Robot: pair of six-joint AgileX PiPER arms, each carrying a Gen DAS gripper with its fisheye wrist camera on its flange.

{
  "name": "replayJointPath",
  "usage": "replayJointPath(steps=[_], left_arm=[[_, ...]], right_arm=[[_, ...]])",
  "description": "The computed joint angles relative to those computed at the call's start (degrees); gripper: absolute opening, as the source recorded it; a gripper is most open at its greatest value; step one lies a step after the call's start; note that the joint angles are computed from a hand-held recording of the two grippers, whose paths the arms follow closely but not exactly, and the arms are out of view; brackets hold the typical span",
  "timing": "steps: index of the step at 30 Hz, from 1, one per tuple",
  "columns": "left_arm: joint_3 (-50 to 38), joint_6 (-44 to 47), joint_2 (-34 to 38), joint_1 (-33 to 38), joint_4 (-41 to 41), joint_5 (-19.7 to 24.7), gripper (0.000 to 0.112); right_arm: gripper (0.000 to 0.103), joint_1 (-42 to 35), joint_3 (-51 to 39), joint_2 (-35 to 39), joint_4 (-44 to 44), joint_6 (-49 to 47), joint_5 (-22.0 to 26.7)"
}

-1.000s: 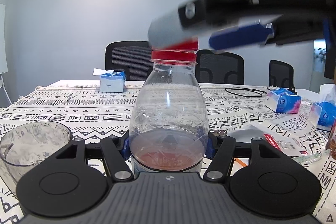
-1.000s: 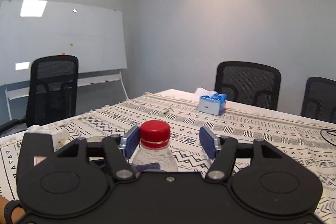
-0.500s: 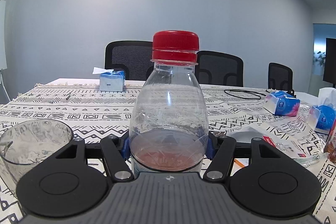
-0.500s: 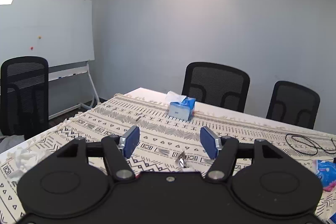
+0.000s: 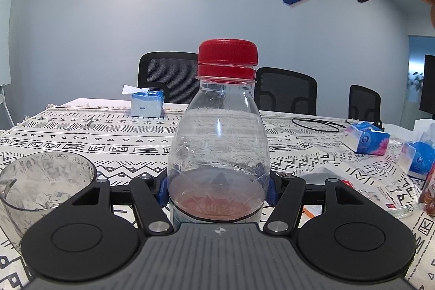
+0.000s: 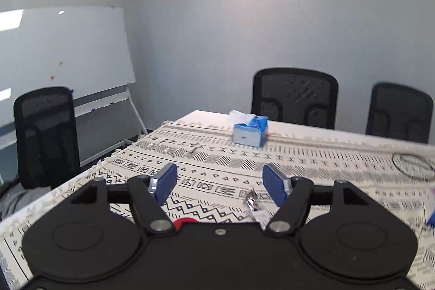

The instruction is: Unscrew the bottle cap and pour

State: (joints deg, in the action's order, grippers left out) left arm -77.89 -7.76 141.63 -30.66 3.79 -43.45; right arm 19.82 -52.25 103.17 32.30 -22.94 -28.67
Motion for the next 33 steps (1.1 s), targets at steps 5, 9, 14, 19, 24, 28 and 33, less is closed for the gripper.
replayJointPath(steps=[5, 9, 14, 19, 24, 28, 33], left_arm=[[-0.30, 0.11, -0.01, -0.13, 0.80, 0.64, 0.060], [-0.20, 0.05, -0.06, -0.13, 0.84, 0.57, 0.060], [-0.07, 0.89, -0.12, -0.40, 0.04, 0.52, 0.060], [-0.15, 1.90, -0.08, -0.70, -0.56, 0.59, 0.060], [-0.12, 1.97, -0.10, -0.68, -0.57, 0.59, 0.060], [-0.22, 2.19, -0.04, -0.67, -0.71, 0.66, 0.060], [-0.28, 2.60, -0.01, -0.73, -1.11, 0.72, 0.060]], right_arm=[[0.071, 0.11, -2.06, 0.50, 4.75, -4.12, 2.89], [0.071, 1.16, -1.32, 0.40, 4.12, -4.26, 0.34], [0.072, 2.12, -1.91, 2.13, 6.03, -6.50, -0.71], [0.072, 2.26, -1.99, 3.22, 8.70, -8.23, -0.80], [0.076, 0.90, -0.25, 3.75, 3.25, -0.98, -1.30], [0.076, -0.47, 3.11, 3.93, -5.96, 7.91, -4.84], [0.076, -5.57, 9.79, 6.22, -25.97, 24.40, -16.88]])
